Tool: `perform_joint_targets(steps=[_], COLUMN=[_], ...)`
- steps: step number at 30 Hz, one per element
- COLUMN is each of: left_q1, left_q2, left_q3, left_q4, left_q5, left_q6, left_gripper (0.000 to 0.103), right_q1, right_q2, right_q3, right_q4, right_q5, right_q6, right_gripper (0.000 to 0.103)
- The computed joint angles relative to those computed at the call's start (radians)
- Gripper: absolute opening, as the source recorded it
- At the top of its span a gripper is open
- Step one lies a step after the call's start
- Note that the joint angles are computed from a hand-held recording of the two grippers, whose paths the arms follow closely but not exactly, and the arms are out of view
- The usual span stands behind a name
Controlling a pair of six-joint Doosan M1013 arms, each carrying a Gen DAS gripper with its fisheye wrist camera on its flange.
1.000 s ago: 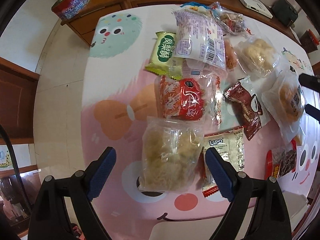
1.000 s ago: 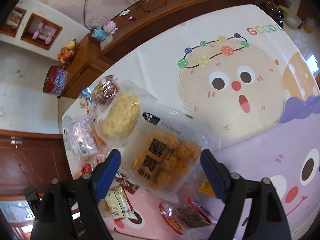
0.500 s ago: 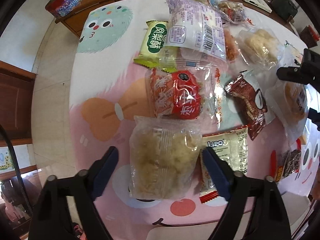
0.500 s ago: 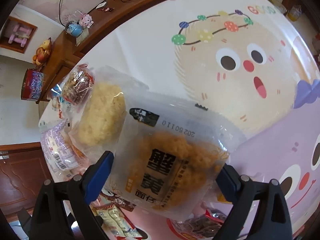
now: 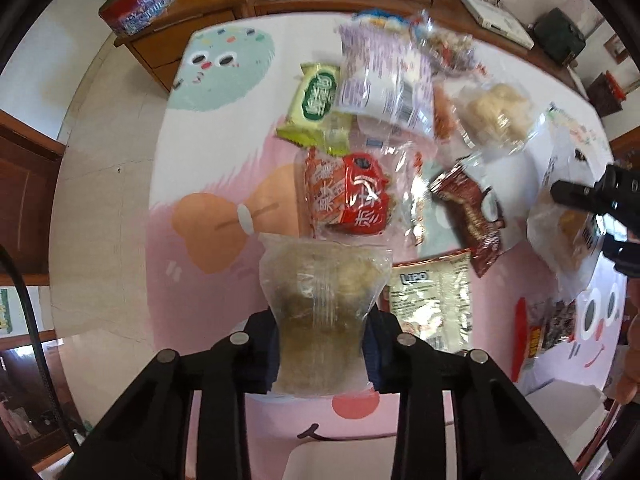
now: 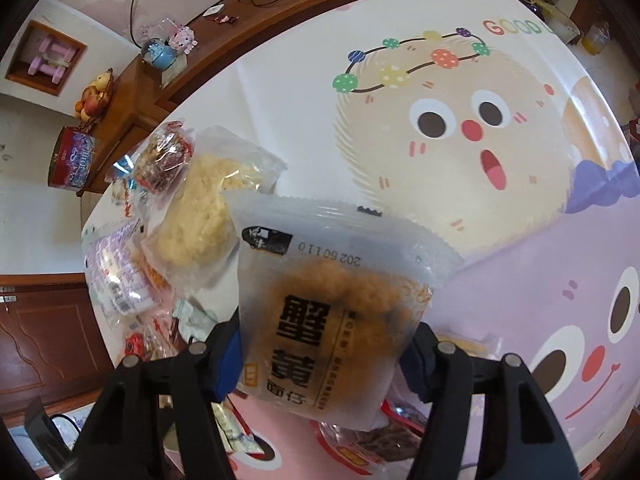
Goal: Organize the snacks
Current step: 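Carry both bags to the white tray and release them inside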
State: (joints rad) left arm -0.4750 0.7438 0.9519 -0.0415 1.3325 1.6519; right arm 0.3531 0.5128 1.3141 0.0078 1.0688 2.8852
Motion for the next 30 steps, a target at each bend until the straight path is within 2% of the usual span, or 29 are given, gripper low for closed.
perform_joint_targets(steps=[9,14,22,26,30], left_q1=[0.028,0.035,0.046,0.051,0.051], left_q2=[-0.114,-0.187,-0.296,-0.351,-0.414], left_q3=[0.052,0.097,0.195,0.264,0.348], left_q4=[-0.088,-0.152,-0.254,-0.282,-0.264], left_q5=[-0.077,-0.130,-0.166,-0.183,-0.241], left_q6=[0.050,0.109,0.187,0.219,0.238], left_gripper=[0.031,0.031,0.031,0.031,0.031], right_q1=[0.039,0.086,0.193,0.256,0.317], right_q2=[-0.079,-0.129,-0.197,-0.214,-0.220], right_q3=[0.033,0.030,0.027,0.026,0.022], right_q4=[-0.072,-0.164,-0.321,-0.389,-0.433], right_q5=[-0.075,-0.081,-0.024,0.043,0.109], right_q6=[0.017,0.025,0.047,0.053,0.046], right_gripper=[0.065,0.065,0.065,0.065,0.065])
